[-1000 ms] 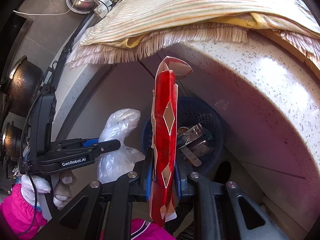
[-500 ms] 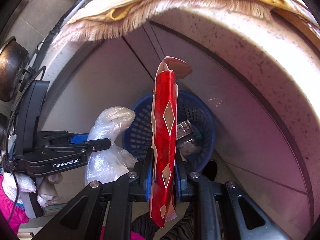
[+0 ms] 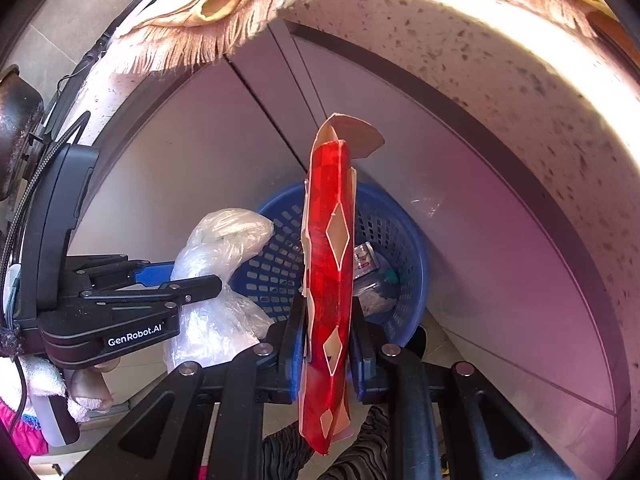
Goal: Collect trash
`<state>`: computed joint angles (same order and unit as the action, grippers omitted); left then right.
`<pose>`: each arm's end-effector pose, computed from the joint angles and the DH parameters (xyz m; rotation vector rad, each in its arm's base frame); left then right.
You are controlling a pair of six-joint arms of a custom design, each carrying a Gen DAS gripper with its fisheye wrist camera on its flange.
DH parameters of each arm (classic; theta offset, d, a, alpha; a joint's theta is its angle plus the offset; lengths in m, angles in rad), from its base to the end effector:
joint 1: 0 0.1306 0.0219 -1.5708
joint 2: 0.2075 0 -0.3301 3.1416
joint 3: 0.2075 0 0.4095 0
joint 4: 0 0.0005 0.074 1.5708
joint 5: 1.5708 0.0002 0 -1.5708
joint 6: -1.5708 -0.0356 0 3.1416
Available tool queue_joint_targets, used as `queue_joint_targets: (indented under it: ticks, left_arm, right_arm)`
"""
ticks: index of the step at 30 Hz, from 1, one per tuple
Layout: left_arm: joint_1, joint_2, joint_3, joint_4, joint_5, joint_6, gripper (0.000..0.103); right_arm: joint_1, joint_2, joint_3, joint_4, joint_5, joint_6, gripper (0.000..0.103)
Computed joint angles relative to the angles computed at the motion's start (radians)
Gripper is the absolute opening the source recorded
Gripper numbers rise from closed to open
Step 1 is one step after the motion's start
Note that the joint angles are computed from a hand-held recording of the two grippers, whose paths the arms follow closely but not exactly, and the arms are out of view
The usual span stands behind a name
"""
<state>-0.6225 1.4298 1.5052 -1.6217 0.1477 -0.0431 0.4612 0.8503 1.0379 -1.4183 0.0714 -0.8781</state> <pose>0.3660 -0.2698 0.3816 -1.0201 -2.9424 0.2317 0.2687 0.1301 0.3913 0.6011 2.7580 0.2218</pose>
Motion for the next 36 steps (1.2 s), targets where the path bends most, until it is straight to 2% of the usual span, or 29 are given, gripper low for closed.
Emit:
queue_joint_targets:
  ticks: [4, 9, 11, 15, 23, 27, 29, 36]
  left_arm:
    - [-0.01, -0.003, -0.003, 0.006, -0.011, 0.008, 0.031]
    - [-0.007, -0.007, -0.003, 0.004, -0.012, 0.001, 0.04]
    - [-0.008, -0.011, -0.003, 0.006, -0.023, 0.0, 0.046]
    - [-0.004, -0.012, 0.003, 0.005, -0.038, -0.006, 0.057]
    - [0.008, -0.011, 0.019, -0.007, -0.047, -0.008, 0.058]
    - [0.014, -0.002, 0.033, -0.006, -0.053, -0.01, 0.058]
    - [0.018, -0.007, 0.037, -0.009, -0.054, -0.012, 0.058]
    - [0.026, -0.03, 0.049, -0.011, -0.048, -0.015, 0.058]
  right_arm:
    - [0.014, -0.007, -0.012, -0.002, 0.007, -0.009, 0.022]
    - [0.02, -0.002, -0.011, 0.0, 0.018, -0.011, 0.027]
    - [0.018, 0.006, -0.004, 0.0, 0.021, -0.01, 0.033]
    - [0.023, 0.015, 0.009, -0.007, 0.029, -0.017, 0.053]
    - [0.029, 0.016, 0.03, -0.023, 0.026, -0.025, 0.065]
    - [0.03, 0.017, 0.045, -0.025, 0.025, -0.027, 0.066]
    - [0.019, 0.008, 0.05, -0.028, 0.019, -0.016, 0.07]
    - [0.006, -0.024, 0.084, -0.038, -0.001, 0.013, 0.076]
